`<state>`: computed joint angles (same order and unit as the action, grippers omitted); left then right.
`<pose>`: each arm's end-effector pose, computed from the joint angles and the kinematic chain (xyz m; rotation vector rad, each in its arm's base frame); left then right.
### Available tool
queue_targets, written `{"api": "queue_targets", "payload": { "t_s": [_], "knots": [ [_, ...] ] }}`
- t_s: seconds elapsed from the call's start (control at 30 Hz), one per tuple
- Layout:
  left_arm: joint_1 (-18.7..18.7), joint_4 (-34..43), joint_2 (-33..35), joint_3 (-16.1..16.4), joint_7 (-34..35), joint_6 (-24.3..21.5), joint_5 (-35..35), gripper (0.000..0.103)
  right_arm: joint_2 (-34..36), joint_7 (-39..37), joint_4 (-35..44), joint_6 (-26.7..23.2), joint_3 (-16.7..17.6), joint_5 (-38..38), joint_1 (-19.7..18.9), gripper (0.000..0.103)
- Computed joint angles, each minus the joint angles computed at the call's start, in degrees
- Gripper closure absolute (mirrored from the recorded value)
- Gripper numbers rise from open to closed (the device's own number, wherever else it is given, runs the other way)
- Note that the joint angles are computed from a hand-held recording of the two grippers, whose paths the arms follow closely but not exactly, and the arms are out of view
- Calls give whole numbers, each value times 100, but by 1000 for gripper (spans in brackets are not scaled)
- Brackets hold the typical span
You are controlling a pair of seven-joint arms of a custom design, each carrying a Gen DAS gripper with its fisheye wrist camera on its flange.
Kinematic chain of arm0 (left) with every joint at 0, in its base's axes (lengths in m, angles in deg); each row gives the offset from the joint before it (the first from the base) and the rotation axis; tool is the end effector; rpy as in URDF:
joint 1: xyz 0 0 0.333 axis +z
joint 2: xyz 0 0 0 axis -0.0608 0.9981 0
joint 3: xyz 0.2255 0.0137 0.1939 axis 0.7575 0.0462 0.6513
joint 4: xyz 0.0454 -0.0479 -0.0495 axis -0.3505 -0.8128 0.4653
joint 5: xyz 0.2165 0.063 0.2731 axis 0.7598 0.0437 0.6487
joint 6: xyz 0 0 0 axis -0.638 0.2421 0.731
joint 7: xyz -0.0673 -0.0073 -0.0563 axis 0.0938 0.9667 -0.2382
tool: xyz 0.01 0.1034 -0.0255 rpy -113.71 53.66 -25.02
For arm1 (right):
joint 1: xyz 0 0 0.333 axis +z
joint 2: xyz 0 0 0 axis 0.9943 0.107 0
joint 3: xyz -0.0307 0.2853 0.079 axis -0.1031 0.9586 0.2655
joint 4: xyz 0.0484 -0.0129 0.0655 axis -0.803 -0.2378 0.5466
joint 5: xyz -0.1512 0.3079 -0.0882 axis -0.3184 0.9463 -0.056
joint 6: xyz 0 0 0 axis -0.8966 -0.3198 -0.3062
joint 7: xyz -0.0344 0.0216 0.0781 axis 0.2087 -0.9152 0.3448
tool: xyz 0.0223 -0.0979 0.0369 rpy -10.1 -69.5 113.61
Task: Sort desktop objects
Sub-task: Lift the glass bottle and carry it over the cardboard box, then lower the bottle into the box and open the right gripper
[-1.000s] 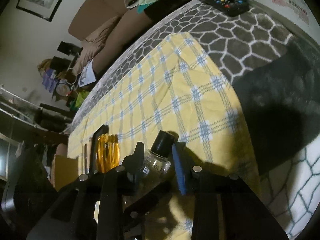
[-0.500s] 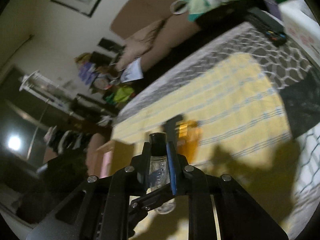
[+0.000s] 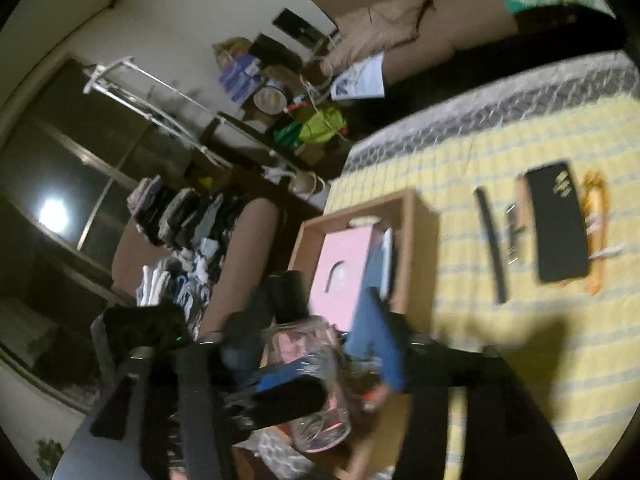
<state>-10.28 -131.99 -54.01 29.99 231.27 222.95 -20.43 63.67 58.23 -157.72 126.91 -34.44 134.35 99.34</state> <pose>0.4713 -0.1367 0.4068 1.6122 -1.8284 1.4272 0.4551 0.1164 0.4367 -1.4763 1.5330 0.2838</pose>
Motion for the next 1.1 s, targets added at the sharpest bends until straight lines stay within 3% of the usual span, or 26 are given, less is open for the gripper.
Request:
{"api": "queue_targets", "payload": {
  "t_s": [0.1, 0.23, 0.3, 0.33, 0.37, 0.43, 0.7, 0.87, 0.97, 1.1],
  "knots": [
    [273, -116, 140, 263, 269, -337, -355, 70, 610, -23, 378, -55, 191, 580, 198, 31],
    [663, 162, 757, 367, 373, -840, -376, 70, 1345, 78, 979, 104, 495, 590, 342, 31],
    [833, 368, 1009, 342, 347, -994, -250, 70, 1635, 234, 1277, 277, 611, 298, 403, 39],
    [895, 516, 1128, 320, 362, -945, -182, 70, 1765, 313, 1415, 377, 658, 79, 431, 56],
    [949, 651, 1247, 287, 343, -913, -152, 70, 1912, 425, 1569, 481, 705, -193, 463, 64],
    [1076, 923, 1583, 236, 265, -991, -61, 70, 2197, 565, 1851, 778, 796, -513, 496, 65],
    [1322, 1544, 2512, -75, -376, -353, 610, 71, 3264, 1650, 2609, 897, 1015, -1714, 198, 69],
    [1277, 1721, 2883, -309, -927, 171, 1251, 69, 3517, 2061, 2679, 1144, 1181, -2284, 35, 69],
    [1386, 1640, 2800, -451, -934, 278, 1223, 54, 3495, 2064, 2575, 1333, 1351, -2331, -122, 69],
    [1491, 1441, 2560, -477, -763, 437, 886, 44, 3360, 1780, 2422, 1401, 1533, -1993, -350, 69]
  ]
}}
